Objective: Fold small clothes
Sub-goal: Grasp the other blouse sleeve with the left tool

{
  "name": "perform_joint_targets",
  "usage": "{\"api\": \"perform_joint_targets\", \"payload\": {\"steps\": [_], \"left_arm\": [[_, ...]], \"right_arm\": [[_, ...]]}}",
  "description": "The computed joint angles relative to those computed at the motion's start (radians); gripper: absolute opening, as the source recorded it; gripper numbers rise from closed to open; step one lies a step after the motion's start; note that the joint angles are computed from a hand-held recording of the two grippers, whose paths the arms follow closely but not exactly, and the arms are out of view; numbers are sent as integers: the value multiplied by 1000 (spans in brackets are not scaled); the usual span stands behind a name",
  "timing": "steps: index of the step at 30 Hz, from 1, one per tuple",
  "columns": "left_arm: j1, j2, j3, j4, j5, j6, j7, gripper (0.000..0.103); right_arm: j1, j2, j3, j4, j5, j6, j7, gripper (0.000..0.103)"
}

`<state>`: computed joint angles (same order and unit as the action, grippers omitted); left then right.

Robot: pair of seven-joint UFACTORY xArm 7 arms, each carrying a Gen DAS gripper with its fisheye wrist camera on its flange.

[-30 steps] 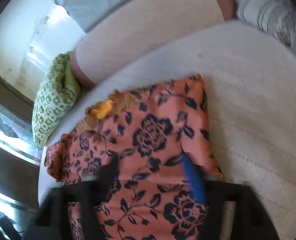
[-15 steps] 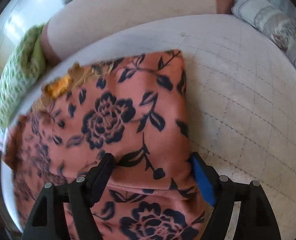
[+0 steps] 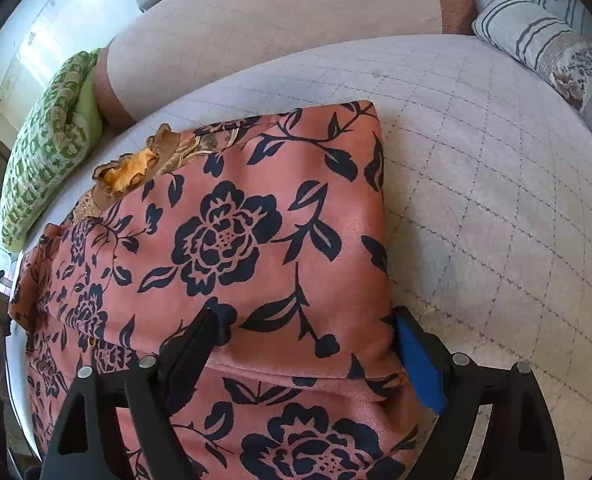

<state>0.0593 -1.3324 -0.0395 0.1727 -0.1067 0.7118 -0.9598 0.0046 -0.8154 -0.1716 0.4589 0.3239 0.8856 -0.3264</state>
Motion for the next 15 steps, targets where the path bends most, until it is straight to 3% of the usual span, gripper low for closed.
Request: {"api": "perform_joint_targets", "payload": {"steps": [2, 3, 6, 7, 9, 12, 15], "left_arm": [[10, 21, 1, 3, 5, -20, 1, 96], [13, 42, 2, 11, 12, -24, 9, 81], [37, 100, -1, 32, 38, -11, 27, 50], [45, 103, -2, 36, 44, 2, 28, 44], [70, 105, 7, 45, 56, 51, 27, 10], [76, 92, 32, 47, 57, 75, 53, 7], [79, 90, -37, 115, 88, 123, 43, 6]], "right_arm": [[1, -10, 7, -6, -1, -1, 4, 91], [3, -12, 11, -11, 1, -7, 7, 91], [7, -4, 10, -6, -1, -8, 8, 91], [6, -1, 8, -4, -2, -5, 8, 91], [3, -7, 6, -5, -3, 0, 11, 91], [2, -16, 7, -10, -11, 1, 3, 91], [0, -17, 7, -6, -16, 7, 3, 91]]}}
